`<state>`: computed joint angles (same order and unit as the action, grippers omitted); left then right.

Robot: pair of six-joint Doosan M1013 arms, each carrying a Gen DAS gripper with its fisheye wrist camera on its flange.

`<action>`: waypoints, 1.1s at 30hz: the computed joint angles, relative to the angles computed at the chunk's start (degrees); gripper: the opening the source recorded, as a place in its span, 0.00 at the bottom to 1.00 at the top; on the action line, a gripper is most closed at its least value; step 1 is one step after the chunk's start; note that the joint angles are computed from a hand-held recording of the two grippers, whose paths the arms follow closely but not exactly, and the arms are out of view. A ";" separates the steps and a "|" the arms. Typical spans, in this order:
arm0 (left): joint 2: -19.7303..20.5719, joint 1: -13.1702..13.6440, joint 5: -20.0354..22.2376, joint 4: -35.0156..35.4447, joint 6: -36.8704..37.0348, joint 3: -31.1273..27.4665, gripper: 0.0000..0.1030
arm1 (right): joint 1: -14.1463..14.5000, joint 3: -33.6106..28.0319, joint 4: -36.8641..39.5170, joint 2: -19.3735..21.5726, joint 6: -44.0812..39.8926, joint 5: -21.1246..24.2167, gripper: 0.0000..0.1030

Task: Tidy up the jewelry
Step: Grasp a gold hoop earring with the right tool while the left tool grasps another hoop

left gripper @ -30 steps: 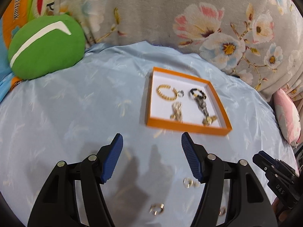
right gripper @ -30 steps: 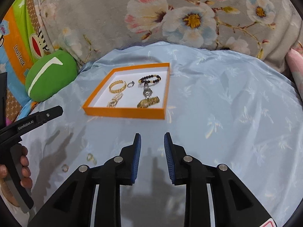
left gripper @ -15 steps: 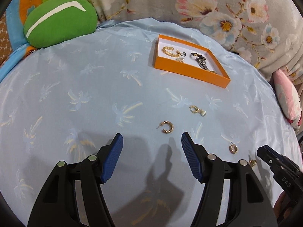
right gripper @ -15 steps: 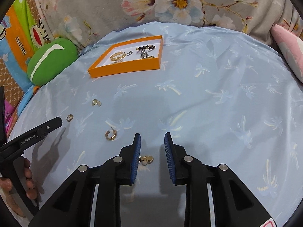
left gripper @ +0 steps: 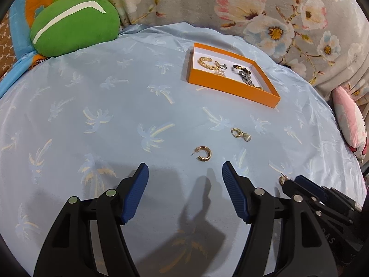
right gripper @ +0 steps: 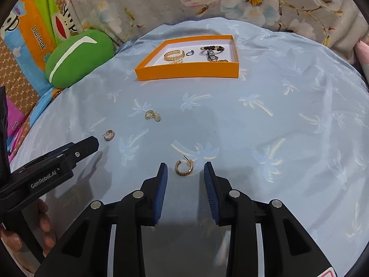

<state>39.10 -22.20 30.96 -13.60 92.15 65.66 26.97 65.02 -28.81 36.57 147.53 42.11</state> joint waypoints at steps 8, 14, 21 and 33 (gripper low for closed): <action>0.22 -0.09 0.57 0.14 0.15 -0.40 0.62 | -0.17 -1.30 0.86 0.80 -0.34 1.49 0.15; 0.80 -0.43 1.38 1.29 0.30 -1.50 0.62 | -0.25 0.02 -0.94 0.07 3.19 0.85 0.15; 3.15 -1.39 4.66 7.10 -4.00 -5.81 0.58 | -0.59 0.71 -0.20 -0.28 3.88 -0.02 0.15; 3.83 -2.21 5.66 12.17 -6.34 -7.07 0.34 | -0.66 0.89 0.20 -0.35 3.94 -0.39 0.15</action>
